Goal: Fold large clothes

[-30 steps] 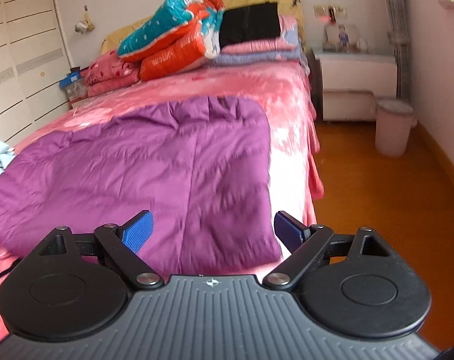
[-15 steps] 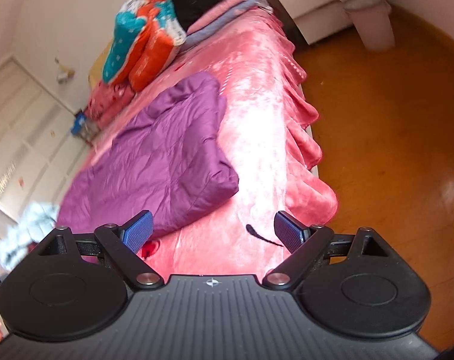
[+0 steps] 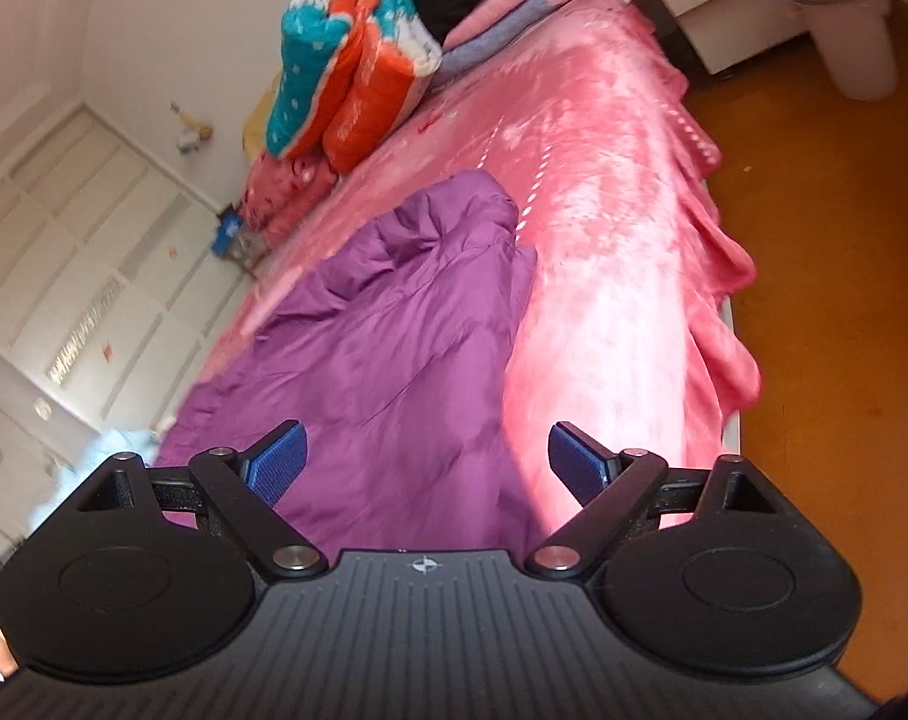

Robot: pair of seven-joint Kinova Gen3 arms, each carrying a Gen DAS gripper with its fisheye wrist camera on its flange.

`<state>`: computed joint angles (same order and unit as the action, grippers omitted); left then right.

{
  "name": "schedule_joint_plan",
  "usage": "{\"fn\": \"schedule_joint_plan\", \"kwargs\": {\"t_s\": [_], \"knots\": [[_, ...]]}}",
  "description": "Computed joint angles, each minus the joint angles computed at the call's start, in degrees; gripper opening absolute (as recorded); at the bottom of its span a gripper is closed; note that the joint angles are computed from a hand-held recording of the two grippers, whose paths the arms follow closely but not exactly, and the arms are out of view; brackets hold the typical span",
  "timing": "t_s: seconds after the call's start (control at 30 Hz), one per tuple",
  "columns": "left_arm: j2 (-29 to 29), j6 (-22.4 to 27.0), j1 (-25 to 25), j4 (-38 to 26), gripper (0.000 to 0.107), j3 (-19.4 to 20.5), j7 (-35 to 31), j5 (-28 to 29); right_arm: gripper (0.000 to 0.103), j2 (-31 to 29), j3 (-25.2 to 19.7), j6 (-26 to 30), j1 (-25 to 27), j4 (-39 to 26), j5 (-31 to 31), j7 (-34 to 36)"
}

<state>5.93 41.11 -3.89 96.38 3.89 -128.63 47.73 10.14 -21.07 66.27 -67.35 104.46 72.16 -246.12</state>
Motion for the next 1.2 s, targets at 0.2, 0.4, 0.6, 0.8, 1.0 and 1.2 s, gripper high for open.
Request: {"fn": "schedule_joint_plan", "kwargs": {"t_s": [0.2,0.4,0.6,0.8,1.0,1.2], "knots": [[9.61,2.22,-0.31,-9.12,0.099,1.95,4.65,-2.37,0.103,1.68,1.47,-13.98,9.30,1.66,1.17,2.58],[18.68,10.61,-0.69,-20.45,0.099,4.07,13.05,-8.60,0.103,2.46,5.34,-18.87,8.43,2.19,3.67,-1.57],[26.32,20.86,-0.49,-31.82,0.103,5.79,20.09,-15.02,0.103,0.53,6.34,-27.64,12.37,2.02,6.24,-2.72],[31.80,27.32,-0.46,-39.86,0.103,7.39,20.72,-16.99,0.103,3.04,3.53,-35.78,21.37,-2.43,-2.81,11.26],[33.41,26.23,-1.75,-38.64,0.103,8.97,19.02,-14.43,0.103,1.86,11.31,-45.00,18.70,-0.78,-5.05,10.80],[30.42,20.30,-3.11,-30.69,0.103,10.09,14.33,-10.25,0.103,3.38,15.79,-48.90,15.82,-1.67,1.88,-1.21]]}}
